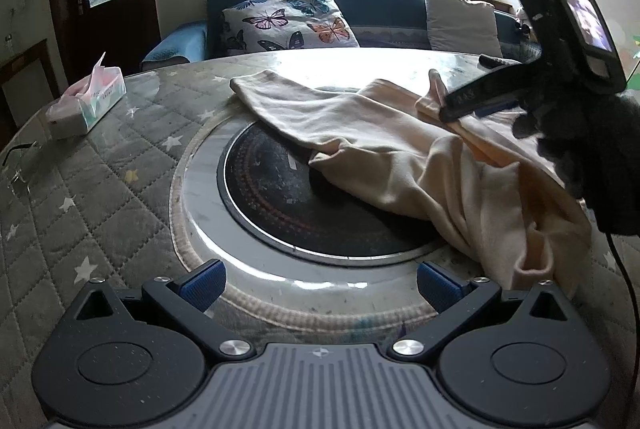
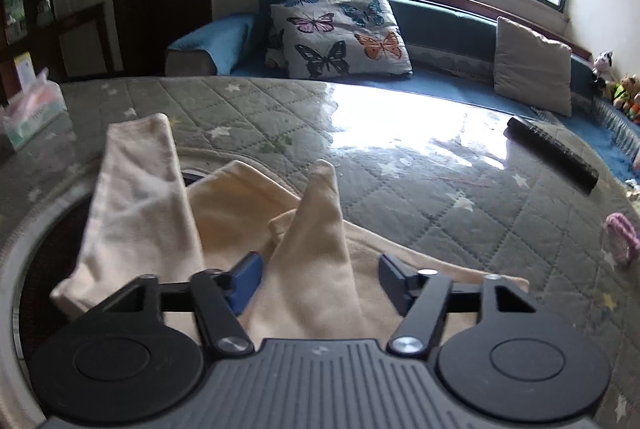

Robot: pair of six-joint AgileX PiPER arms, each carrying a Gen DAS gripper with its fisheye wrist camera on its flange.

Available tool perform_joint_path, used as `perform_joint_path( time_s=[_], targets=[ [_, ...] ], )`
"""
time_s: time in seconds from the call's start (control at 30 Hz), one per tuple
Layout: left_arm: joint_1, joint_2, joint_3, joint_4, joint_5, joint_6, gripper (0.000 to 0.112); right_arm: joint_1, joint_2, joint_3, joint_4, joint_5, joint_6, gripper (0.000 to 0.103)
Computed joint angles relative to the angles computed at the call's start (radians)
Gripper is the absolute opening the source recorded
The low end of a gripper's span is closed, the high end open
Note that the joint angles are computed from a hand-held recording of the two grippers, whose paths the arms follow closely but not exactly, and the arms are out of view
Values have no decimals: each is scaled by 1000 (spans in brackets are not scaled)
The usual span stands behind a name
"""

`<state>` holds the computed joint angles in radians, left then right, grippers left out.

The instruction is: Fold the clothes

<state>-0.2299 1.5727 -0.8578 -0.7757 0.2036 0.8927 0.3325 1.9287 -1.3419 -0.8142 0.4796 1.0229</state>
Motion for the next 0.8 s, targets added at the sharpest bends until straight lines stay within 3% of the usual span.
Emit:
perform_joint_path(
  time_s=[0.13,0.23,0.4,0.57,0.7,0.8],
  targets=[
    [-10,23,-46,42,0,-52,103,-29,-48,60,47,-45,-26,18],
    [-30,36,-86,61,-10,-83,103,-42,-116,131,7,-63,23,5],
    [-83,80,-189,130,9,-173,102,-87,-265,285,-74,-105,119,4],
    [-146,201,-373,344,63,-424,94,-153,-384,389,116,-180,-50,9],
    [-157,333,-588,406,215,-560,93,-147,-393,403,191,-214,-130,14],
    [-188,429,-734,587,281,-766,94,-137,-378,395,164,-225,-101,22]
  ],
)
